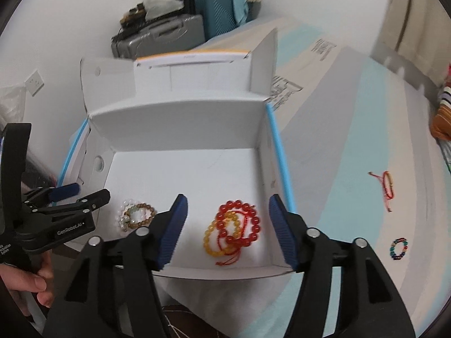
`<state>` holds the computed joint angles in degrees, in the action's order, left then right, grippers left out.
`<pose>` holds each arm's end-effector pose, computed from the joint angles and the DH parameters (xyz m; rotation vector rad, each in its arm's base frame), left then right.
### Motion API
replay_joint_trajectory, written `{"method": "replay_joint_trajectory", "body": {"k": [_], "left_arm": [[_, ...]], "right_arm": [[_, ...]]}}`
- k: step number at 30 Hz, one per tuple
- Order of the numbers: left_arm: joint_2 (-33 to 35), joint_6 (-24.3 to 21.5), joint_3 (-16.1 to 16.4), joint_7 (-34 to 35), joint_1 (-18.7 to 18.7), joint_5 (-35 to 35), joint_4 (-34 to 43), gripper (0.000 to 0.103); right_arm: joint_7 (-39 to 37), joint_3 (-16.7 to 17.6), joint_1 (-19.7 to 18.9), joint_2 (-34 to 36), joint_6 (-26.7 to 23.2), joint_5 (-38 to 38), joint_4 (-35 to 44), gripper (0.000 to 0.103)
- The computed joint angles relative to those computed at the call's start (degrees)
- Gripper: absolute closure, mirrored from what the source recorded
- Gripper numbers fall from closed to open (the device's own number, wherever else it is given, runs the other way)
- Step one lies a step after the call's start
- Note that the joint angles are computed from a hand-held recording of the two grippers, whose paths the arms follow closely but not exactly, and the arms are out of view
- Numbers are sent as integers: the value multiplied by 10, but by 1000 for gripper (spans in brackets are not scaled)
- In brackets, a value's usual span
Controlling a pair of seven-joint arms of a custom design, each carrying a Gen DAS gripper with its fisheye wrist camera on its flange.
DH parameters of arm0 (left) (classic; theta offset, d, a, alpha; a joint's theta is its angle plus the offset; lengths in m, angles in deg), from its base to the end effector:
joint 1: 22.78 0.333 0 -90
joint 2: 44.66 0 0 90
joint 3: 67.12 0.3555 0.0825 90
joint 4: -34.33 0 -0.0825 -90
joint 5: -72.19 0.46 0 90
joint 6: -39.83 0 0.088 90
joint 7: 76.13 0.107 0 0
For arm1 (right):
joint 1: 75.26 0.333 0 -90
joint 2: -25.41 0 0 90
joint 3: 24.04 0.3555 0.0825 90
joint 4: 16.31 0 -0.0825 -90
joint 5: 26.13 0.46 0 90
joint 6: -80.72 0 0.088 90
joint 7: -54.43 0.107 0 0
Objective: Organize jewelry
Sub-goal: 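Open both tools to drop the pearls and red bracelet into the box, then move both tools back over the last two bracelets on the bed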
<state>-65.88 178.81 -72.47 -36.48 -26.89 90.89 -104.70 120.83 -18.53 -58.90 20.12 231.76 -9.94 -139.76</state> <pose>0.5075 -0.0852 0.4840 -2.3624 1.3921 -0.3793 0.5826 0.2277 0.5071 -2.2762 1.2177 -0.3634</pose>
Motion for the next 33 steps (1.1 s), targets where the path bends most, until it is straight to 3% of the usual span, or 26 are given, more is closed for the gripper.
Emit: {"method": "replay_joint_trajectory", "body": {"k": [7, 14, 23, 33], "left_arm": [[21, 14, -21, -28, -9, 21, 31, 9], [85, 25, -37, -32, -34, 16, 96, 6], [205, 34, -64, -20, -64, 30, 226, 6], [371, 17, -76, -11, -106, 56, 410, 6]], "right_arm": [[3, -15, -24, -21, 17, -2, -15, 26], [-6, -34, -62, -33, 26, -1, -26, 12], [-14, -64, -117, -21, 28, 8, -23, 11], [-27, -99, -168, 49, 24, 25, 18, 11]]}}
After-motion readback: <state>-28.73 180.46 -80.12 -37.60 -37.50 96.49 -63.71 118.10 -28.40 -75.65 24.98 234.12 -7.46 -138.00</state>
